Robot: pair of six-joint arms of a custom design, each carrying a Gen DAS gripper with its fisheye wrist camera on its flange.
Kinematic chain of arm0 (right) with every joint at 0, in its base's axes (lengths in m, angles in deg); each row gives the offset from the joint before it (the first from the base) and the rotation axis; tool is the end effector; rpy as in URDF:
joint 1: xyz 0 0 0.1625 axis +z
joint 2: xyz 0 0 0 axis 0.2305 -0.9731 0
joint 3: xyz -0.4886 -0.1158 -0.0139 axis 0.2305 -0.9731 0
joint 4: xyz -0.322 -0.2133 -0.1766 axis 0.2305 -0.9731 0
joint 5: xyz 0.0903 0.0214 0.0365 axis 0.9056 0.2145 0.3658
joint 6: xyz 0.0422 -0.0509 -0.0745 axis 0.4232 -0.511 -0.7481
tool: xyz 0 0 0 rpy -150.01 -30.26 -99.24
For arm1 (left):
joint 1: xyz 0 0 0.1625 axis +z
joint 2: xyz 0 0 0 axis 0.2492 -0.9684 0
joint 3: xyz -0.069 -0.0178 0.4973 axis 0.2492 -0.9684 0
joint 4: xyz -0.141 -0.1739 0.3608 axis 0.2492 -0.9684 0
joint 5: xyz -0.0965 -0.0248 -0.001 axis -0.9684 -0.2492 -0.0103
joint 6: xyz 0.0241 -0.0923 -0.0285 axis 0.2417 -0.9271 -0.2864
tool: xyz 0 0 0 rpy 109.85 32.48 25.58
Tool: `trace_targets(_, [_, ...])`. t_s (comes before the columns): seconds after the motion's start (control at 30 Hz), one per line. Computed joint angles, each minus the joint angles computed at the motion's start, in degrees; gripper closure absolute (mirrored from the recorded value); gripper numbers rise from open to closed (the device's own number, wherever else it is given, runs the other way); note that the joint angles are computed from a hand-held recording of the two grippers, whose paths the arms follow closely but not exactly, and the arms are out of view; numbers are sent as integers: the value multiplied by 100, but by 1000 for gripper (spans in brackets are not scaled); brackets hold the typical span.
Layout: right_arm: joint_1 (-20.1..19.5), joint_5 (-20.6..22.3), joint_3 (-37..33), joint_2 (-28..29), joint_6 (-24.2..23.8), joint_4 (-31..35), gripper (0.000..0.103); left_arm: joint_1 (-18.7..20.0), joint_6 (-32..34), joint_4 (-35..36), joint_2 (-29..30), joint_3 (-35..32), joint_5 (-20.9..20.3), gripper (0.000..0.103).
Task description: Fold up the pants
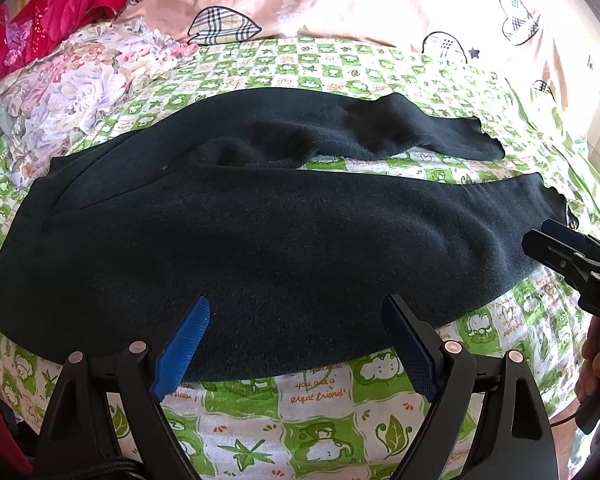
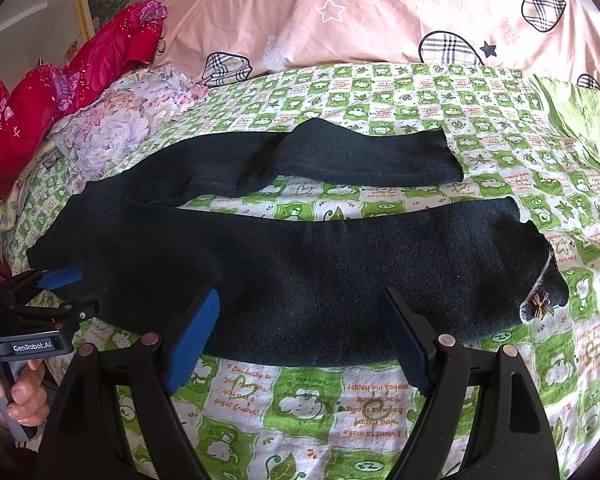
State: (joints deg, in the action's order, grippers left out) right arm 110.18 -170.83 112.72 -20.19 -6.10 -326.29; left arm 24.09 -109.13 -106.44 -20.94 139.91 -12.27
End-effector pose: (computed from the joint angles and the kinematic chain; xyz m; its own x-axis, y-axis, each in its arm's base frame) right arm 0.3023 -0.2979 -0.0531 -0.8844 -0.2731 0.3784 -0.4508 0.7098 -0.5413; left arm -0.0219 -0.2992 0.2508 -0.7011 -0.1935 -0.6864 0.3320 0.7632 -0.5543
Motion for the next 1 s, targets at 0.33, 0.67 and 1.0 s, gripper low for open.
trace_targets(0.33, [-187, 215, 25, -245, 45, 277, 21, 262, 876, -803, 234, -34, -119, 14])
trace_targets(0.67, [-437, 448, -120, -590, 0, 746, 21, 867, 2550, -2216, 800, -352, -200, 14])
trace_targets(1.0, [-832, 774, -455, -968, -170, 1405, 21, 1538, 3864, -2938, 1169, -990, -580, 14])
